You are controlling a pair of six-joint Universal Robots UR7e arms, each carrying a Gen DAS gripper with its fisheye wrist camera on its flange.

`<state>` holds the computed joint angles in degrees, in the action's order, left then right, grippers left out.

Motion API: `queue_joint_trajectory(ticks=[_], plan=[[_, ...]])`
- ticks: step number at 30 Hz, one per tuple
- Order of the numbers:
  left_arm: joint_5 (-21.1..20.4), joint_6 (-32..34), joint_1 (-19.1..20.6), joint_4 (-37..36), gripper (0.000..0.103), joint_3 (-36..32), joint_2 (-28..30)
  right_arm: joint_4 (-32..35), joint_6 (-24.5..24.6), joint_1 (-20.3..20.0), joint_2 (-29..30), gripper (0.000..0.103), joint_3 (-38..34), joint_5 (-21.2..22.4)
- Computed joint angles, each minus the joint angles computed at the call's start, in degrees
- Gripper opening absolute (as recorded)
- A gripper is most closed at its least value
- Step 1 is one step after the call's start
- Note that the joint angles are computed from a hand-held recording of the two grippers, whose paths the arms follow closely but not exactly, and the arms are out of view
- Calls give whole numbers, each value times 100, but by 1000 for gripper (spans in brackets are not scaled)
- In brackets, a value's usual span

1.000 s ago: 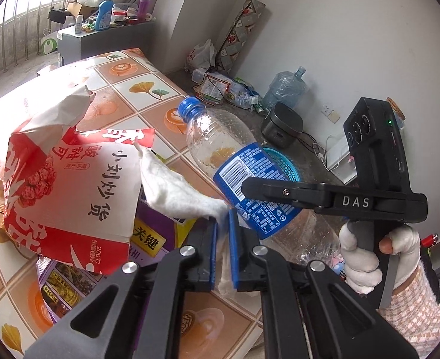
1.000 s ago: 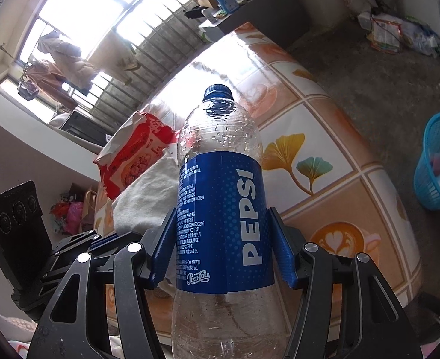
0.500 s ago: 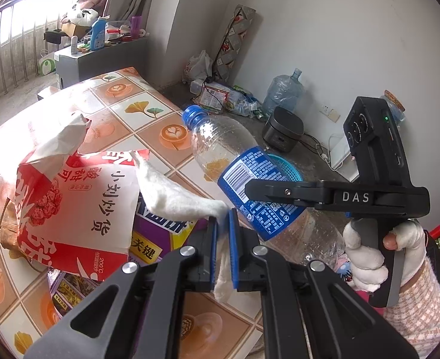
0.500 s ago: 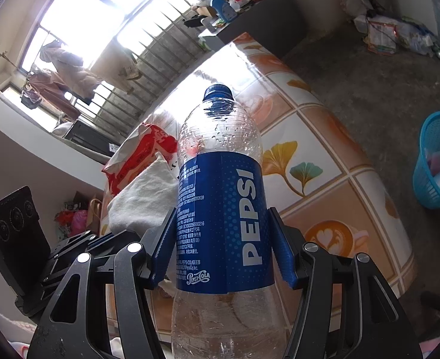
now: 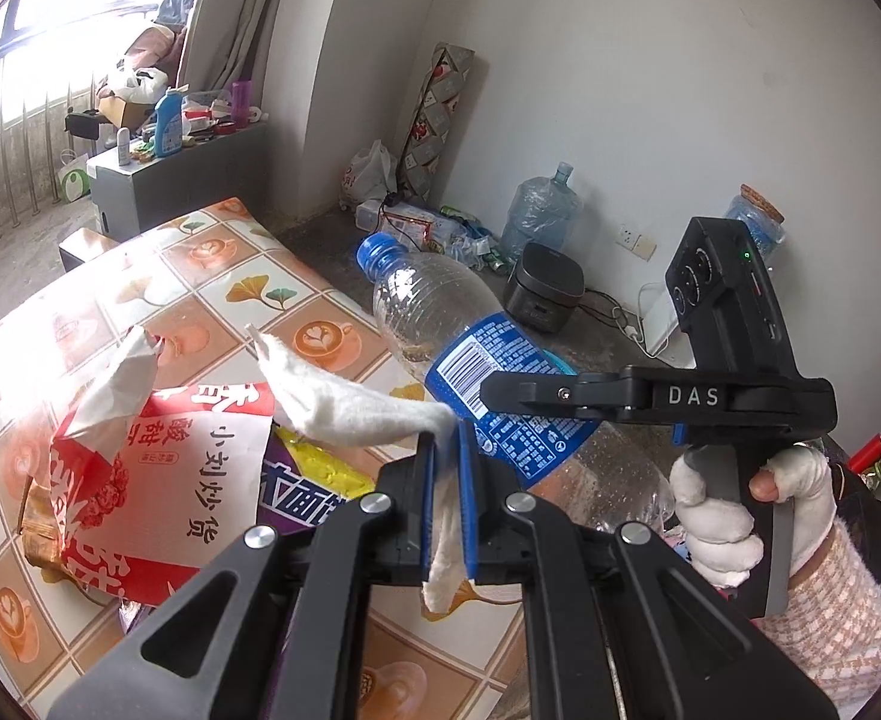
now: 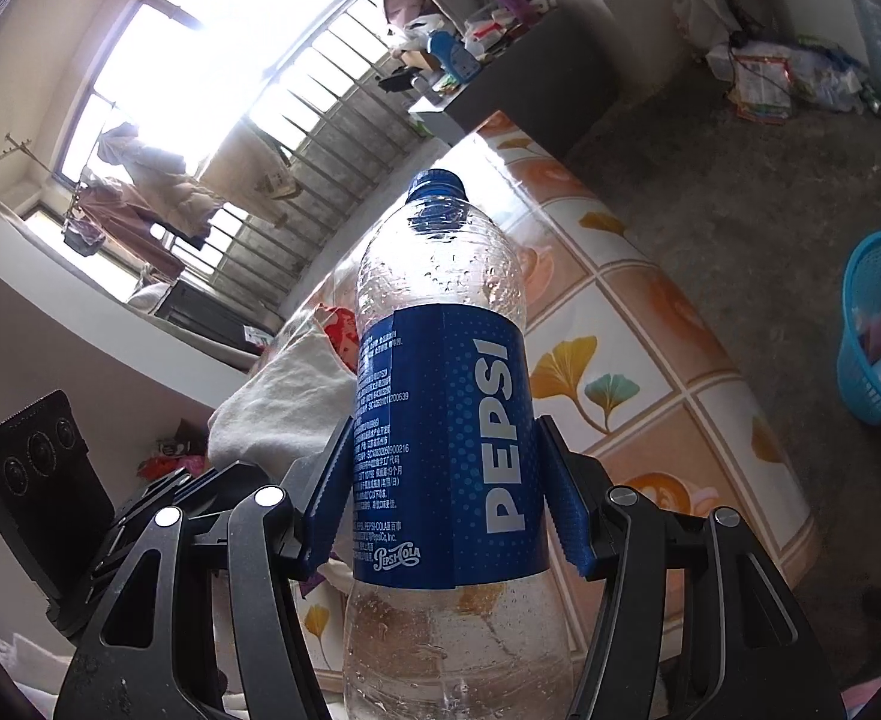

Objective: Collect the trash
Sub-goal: 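Carry the white tissue in the left tool and Pepsi bottle in the right tool to the wastebasket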

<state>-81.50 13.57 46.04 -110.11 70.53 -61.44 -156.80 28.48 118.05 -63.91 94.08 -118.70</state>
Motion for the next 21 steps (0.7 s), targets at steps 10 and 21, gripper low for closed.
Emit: queue_joint_trajectory(ticks=[10,21], plan=[[-402,503,3,413,7,-848,554,-813,156,65,-119,55,305,-456],[-532,801,-157,725,7,-1458,1170,-1568,293,-81,-469,55,806,-555]])
